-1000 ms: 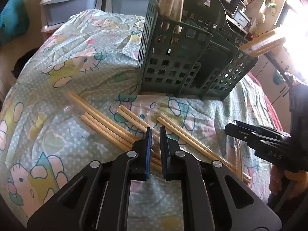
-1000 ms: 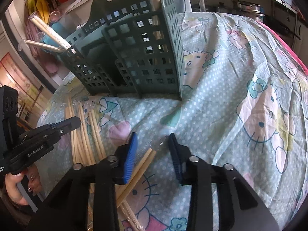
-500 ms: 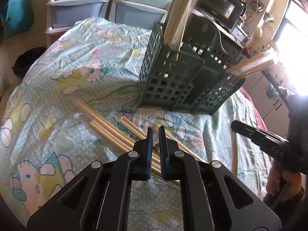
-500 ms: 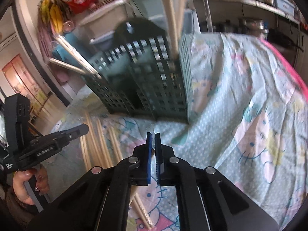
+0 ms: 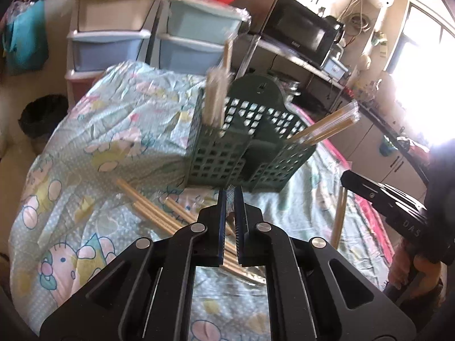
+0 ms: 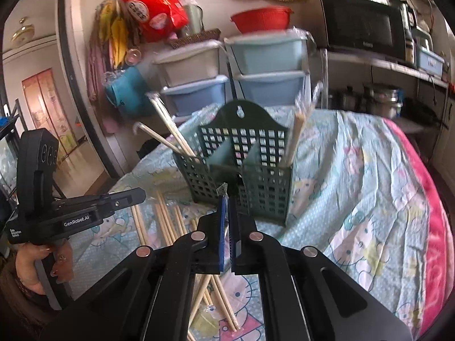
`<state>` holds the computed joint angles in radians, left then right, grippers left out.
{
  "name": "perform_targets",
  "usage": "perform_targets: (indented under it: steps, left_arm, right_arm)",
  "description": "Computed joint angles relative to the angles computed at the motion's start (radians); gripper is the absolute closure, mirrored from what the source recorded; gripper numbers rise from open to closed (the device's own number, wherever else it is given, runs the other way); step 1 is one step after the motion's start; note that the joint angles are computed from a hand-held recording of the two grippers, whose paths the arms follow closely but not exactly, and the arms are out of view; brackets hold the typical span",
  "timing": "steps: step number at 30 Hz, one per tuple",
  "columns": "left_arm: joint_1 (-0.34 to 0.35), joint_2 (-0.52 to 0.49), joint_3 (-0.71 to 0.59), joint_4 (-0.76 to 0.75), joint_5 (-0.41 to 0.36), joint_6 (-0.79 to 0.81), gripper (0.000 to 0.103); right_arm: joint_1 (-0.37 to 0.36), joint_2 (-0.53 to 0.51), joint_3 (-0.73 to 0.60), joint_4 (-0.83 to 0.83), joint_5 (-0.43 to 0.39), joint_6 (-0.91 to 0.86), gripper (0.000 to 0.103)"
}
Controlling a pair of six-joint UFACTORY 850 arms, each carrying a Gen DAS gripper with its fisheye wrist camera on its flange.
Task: Organize utensils
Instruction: 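Lift the left tool's chopstick toward the green caddy while the right tool lifts its chopstick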
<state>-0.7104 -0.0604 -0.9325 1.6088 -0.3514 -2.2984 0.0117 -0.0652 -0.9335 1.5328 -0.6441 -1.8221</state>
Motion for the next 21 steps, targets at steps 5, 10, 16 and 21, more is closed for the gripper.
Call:
perform_targets:
  steps: [5, 10, 16, 21]
  left_arm:
    - [-0.018, 0.026, -0.008, 0.048, -0.010, -0.026, 0.100]
    - [-0.031, 0.040, -0.022, 0.070, -0.024, -0.020, 0.101]
    - [-0.043, 0.050, -0.044, 0.072, -0.036, 0.015, 0.101]
    - [-0.048, 0.059, -0.059, 0.087, -0.042, 0.026, 0.101]
  right_arm:
    - [-0.010, 0.038, 0.015, 0.035, -0.028, -0.051, 0.101]
    - [-0.019, 0.069, 0.027, 0.060, -0.049, -0.083, 0.101]
    - [-0.032, 0.101, 0.040, 0.094, -0.072, -0.119, 0.101]
    - [-0.039, 0.117, 0.041, 0.117, -0.084, -0.138, 0.101]
